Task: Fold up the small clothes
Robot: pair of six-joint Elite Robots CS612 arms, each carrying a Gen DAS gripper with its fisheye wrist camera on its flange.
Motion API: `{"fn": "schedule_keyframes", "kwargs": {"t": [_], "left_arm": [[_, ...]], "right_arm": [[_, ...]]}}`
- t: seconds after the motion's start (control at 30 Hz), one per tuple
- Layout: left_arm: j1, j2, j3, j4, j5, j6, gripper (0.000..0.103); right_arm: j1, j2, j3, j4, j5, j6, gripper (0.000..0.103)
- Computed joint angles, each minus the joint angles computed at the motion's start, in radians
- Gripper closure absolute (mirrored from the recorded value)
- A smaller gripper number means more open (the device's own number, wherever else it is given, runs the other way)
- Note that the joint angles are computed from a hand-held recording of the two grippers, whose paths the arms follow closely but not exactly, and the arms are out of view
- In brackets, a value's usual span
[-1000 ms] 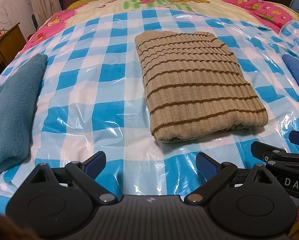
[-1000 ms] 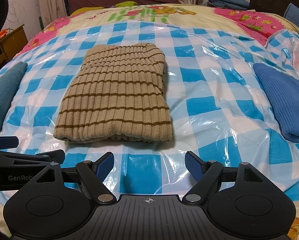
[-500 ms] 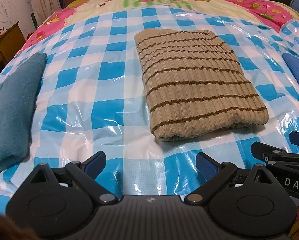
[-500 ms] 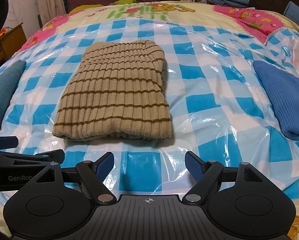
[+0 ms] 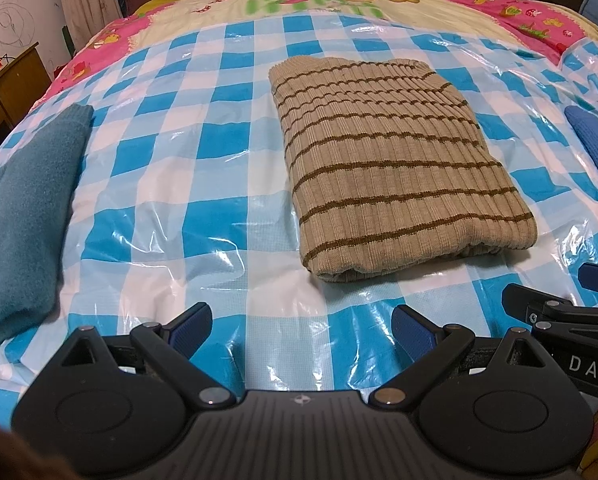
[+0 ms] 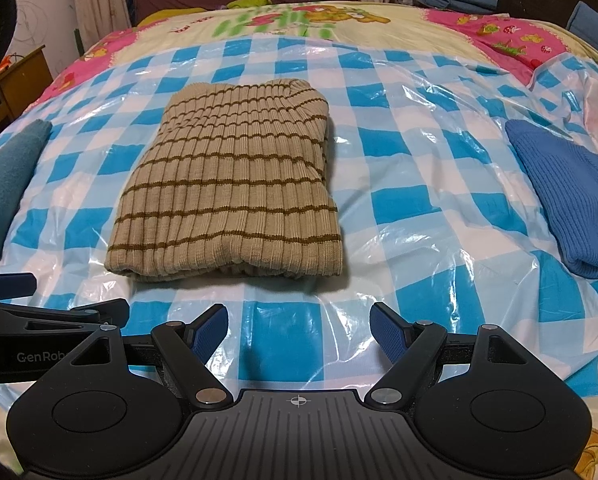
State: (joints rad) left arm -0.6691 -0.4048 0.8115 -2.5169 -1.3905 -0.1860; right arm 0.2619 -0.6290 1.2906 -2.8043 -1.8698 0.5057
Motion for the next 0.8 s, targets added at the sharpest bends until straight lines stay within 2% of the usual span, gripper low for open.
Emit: {"fn": "schedule_keyframes", "kwargs": {"t": [0.8], "left_arm": [[-0.001,-0.003,0.007,-0.002,0.004,0.0,0.003]], "right_arm": [[0.001,0.0,-0.002,0.014,-0.001,0.009,0.023]]}}
